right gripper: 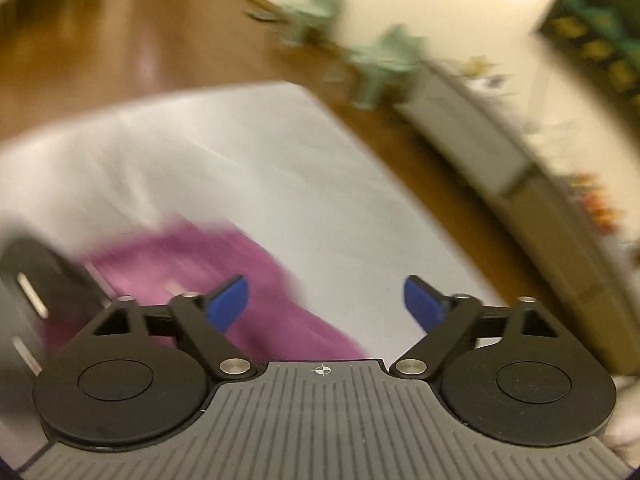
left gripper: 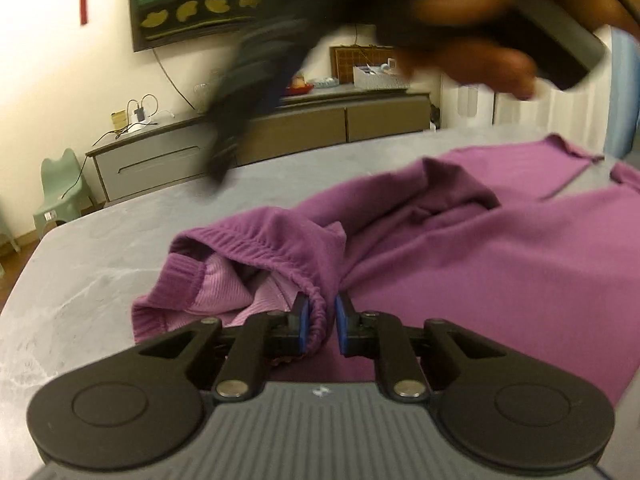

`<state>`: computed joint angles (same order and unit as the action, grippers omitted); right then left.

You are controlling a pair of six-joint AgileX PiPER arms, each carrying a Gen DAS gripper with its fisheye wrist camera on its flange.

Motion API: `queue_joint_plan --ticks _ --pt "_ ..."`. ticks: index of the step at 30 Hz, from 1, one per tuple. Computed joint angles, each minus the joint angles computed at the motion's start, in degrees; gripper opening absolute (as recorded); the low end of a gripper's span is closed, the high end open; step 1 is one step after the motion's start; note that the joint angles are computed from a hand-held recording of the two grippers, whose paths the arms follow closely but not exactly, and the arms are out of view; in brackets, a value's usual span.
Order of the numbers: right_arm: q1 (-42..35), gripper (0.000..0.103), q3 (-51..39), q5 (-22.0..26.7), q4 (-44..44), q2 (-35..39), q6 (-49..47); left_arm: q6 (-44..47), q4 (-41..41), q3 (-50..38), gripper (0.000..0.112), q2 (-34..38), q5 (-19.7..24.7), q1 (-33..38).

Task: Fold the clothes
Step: 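Grasp the elastic cuff with the left gripper while the right gripper grasps fabric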

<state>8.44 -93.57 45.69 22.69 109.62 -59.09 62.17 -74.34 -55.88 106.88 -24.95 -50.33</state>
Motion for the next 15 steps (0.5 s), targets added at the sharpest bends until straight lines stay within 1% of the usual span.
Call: queue_joint_plan --ticks 1,2,3,4,5,6,7,8,10,12,13,14,15 --pt "2.64 0.091 -3.48 1.98 -3.01 3.10 3.62 0.15 0.12 0.04 0.014 0.06 0.09 0.12" --pt "5.25 0.091 -6.42 3.41 -8.24 5.74 8.32 0.28 0.25 0.08 0.014 0.12 0.18 0.24" --pt "7.44 0.085 -9.36 4.96 -13.03 8.63 11.43 0.50 0.36 0.16 0.014 0.07 0.38 0.49" --pt "9.00 0.066 -12.47 6.99 -18.07 11.52 13.34 0.93 0.25 0.32 0.014 -0.30 0.79 0.95" --pt "10.39 0.051 -15.81 9.35 -23.02 14.50 14.76 1.05 0.03 0.58 0.015 -0.62 1.01 1.17" --pt "11.41 0.029 -19.12 11.97 -27.03 16.99 15.95 0.96 0.00 0.91 0.015 -1.04 1.20 1.40" --pt "12.04 0.011 -21.48 13.44 -28.74 18.01 16.31 0.30 0.47 1.46 0.016 -1.67 1.29 1.66" --pt "12.49 0.005 -23.66 14.57 -29.59 18.68 16.19 -0.36 0.95 2.00 0.017 -2.29 1.39 1.94" --pt "12.82 0.003 -27.82 16.54 -29.94 19.39 15.22 -2.09 1.92 2.96 0.021 -3.61 1.49 2.87" --pt "12.51 0.003 -32.13 16.84 -27.05 18.99 15.35 -3.46 1.05 3.27 0.024 -4.52 0.06 3.98" --pt "12.03 0.004 -33.10 15.39 -24.54 18.41 16.03 -3.17 -1.08 3.08 0.025 -4.88 0.10 5.14" --pt "11.53 0.004 -32.74 12.74 -21.90 17.40 16.78 -1.70 -4.86 2.52 0.029 -4.80 0.76 6.84" --pt "10.86 0.006 -30.33 7.79 -18.07 16.28 17.19 0.21 -9.02 1.84 0.029 -4.66 1.40 8.57"
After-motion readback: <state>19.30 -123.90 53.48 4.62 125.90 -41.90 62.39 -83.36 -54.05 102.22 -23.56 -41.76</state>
